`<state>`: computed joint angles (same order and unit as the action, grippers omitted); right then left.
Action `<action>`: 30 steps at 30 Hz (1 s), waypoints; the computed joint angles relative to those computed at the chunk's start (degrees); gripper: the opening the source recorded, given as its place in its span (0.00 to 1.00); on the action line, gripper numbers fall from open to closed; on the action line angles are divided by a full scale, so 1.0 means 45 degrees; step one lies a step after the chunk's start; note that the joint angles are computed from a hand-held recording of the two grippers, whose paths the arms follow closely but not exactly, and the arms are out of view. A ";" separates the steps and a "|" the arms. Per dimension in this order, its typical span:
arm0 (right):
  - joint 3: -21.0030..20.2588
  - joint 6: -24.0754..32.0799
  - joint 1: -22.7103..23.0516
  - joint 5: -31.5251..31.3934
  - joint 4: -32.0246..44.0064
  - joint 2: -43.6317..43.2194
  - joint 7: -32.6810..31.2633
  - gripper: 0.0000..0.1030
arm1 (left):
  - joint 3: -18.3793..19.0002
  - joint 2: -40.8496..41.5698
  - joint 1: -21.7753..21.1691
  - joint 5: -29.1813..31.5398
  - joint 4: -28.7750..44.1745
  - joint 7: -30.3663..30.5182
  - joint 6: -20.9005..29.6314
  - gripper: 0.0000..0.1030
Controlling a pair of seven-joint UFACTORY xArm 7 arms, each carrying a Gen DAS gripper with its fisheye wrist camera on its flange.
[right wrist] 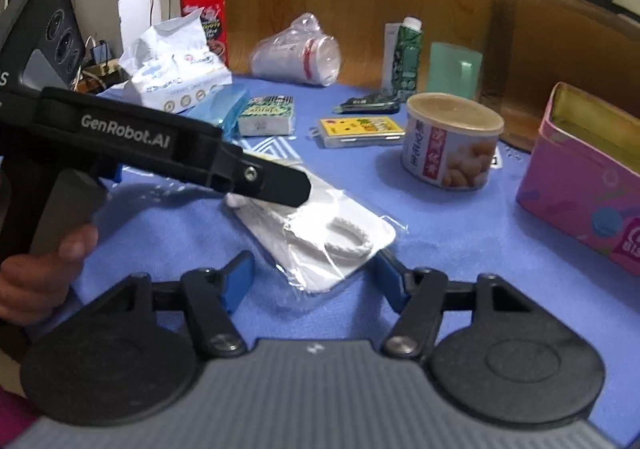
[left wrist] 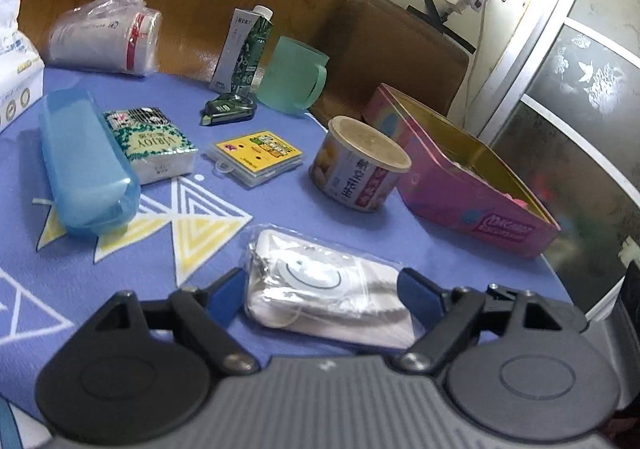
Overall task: Organize soft objects
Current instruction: 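Grasp the smiley-face packet with the left gripper and place it in the tin, then withdraw the open left gripper from the tin toward the table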
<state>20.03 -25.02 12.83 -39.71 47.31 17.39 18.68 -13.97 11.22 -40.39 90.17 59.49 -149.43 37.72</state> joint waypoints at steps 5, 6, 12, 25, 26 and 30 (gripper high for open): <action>-0.0603 -0.1429 0.0166 0.0821 -0.0519 -0.0267 -0.0147 0.59 | -0.0001 -0.0059 -0.0060 0.0242 0.0638 0.0641 0.0340 0.80; -0.0866 -0.1726 0.0419 0.1287 -0.0657 -0.0374 -0.0502 0.59 | 0.0022 0.0042 -0.0052 0.0281 0.0965 0.1032 0.0384 0.80; -0.1986 -0.3449 0.1198 0.4149 -0.1203 -0.0794 -0.2537 0.59 | 0.0570 0.1629 -0.0005 0.0503 0.4003 0.3916 -0.0466 0.80; -0.3421 -0.2594 0.1650 0.8913 0.2754 0.1870 -0.4574 0.60 | 0.2010 0.9608 -0.1033 -0.3722 1.6035 1.3140 0.0876 0.82; -0.3774 -0.2158 0.2095 0.9771 0.3394 0.2268 -0.5215 0.60 | 0.2062 0.9697 -0.1048 -0.4206 1.6130 1.3199 0.1082 0.81; -0.3360 -0.2140 0.1633 0.9748 0.3682 0.2595 -0.5117 0.60 | 0.3113 0.7986 -0.1647 -0.3653 1.3199 1.1103 0.0766 0.81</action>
